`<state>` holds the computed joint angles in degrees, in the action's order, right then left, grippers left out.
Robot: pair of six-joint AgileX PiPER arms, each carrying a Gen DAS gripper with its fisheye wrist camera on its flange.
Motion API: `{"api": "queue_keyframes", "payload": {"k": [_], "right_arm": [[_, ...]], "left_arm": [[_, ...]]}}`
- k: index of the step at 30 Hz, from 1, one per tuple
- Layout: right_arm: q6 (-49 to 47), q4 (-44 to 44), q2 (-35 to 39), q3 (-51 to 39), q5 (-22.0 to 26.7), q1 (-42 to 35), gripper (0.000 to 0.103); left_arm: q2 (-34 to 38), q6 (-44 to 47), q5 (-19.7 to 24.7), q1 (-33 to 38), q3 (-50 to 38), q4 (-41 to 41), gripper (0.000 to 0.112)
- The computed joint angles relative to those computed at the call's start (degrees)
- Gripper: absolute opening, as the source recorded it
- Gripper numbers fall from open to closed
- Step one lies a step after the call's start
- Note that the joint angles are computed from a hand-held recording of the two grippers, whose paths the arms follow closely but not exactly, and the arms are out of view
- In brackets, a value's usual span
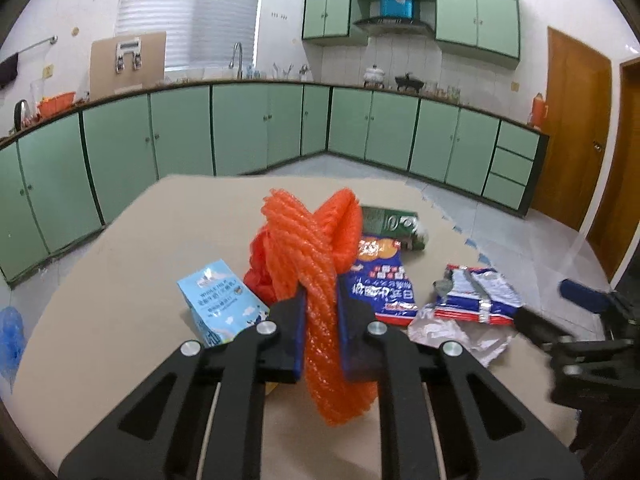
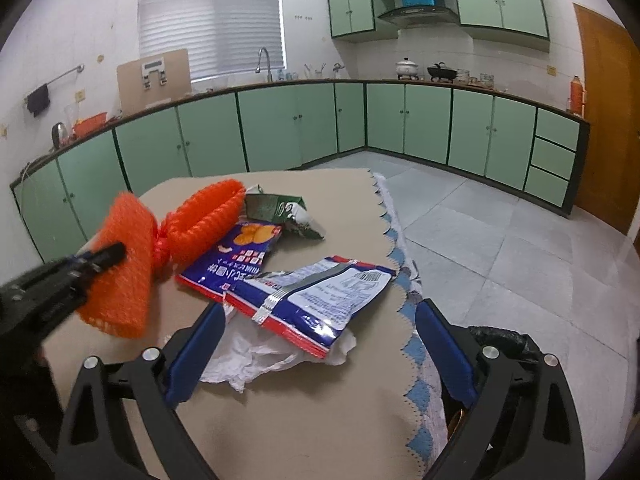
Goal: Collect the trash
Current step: 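Hold the orange net in the left gripper while the right gripper grasps the white plastic bag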
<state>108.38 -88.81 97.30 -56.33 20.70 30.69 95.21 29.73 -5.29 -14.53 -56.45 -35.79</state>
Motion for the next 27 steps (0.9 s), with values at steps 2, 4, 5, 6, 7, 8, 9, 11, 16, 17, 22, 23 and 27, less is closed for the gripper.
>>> {"api": "queue_keyframes", "payload": {"k": [2,4,5,6,7,8,9,11,16,17,22,23,27], "right_arm": [[-2.74,2.04,0.96,-0.99,-0.39,0.0,0.094],[-6.68,5.06,2.4,-2.62,-0.06,0.22,0.094],[-7.61,5.76,2.87,-3.05,-0.16,0.08,0.094],[-9.4,7.37,3.53,-3.85,-0.21,-0.03,0.094],[-11.56,9.21,4.24,-4.73,-0.02,-0.12,0.094],[-13.22,10.5,4.75,-5.34,0.05,-0.28,0.094],[-16.27,13.1,5.57,-6.37,0.18,-0.49,0.094],[-18.93,15.33,6.46,-7.26,-0.28,-1.01,0.09],[-26.15,22.94,7.84,-8.2,-3.57,-3.05,0.075],[-26.99,23.79,7.88,-8.09,-4.08,-3.3,0.069],[-39.0,35.35,7.61,-7.3,-8.91,-5.37,0.038],[-40.23,36.34,7.33,-6.92,-9.67,-5.6,0.031],[-34.88,30.06,5.2,-5.2,-10.98,-5.23,0.021]], "left_arm": [[-0.93,-4.58,-0.3,-0.26,0.71,4.61,0.011],[-0.79,-3.36,-0.1,-0.58,0.29,3.33,0.011],[-0.65,-4.04,-0.09,-0.75,0.21,3.9,0.011],[-0.36,-6.89,0.12,-0.8,-0.05,6.66,0.011],[-0.02,-9.96,0.36,-0.83,-0.32,9.82,0.011],[0.28,-10.75,0.37,-1.02,-0.45,10.68,0.011],[0.54,-10.74,0.38,-1.22,-0.61,10.74,0.011],[1.03,-9.51,0.31,-1.62,-0.9,9.64,0.011],[2.37,-7.56,0.08,-2.37,-1.58,7.7,0.011],[2.58,-8.08,0.1,-2.35,-1.68,8.36,0.011],[3.55,-6.27,-0.18,-2.87,-1.54,7.07,0.011],[3.75,-4.6,-0.09,-2.96,-1.69,5.43,0.011],[3.87,-0.83,-0.05,-3.15,-1.63,1.73,0.011]]}}
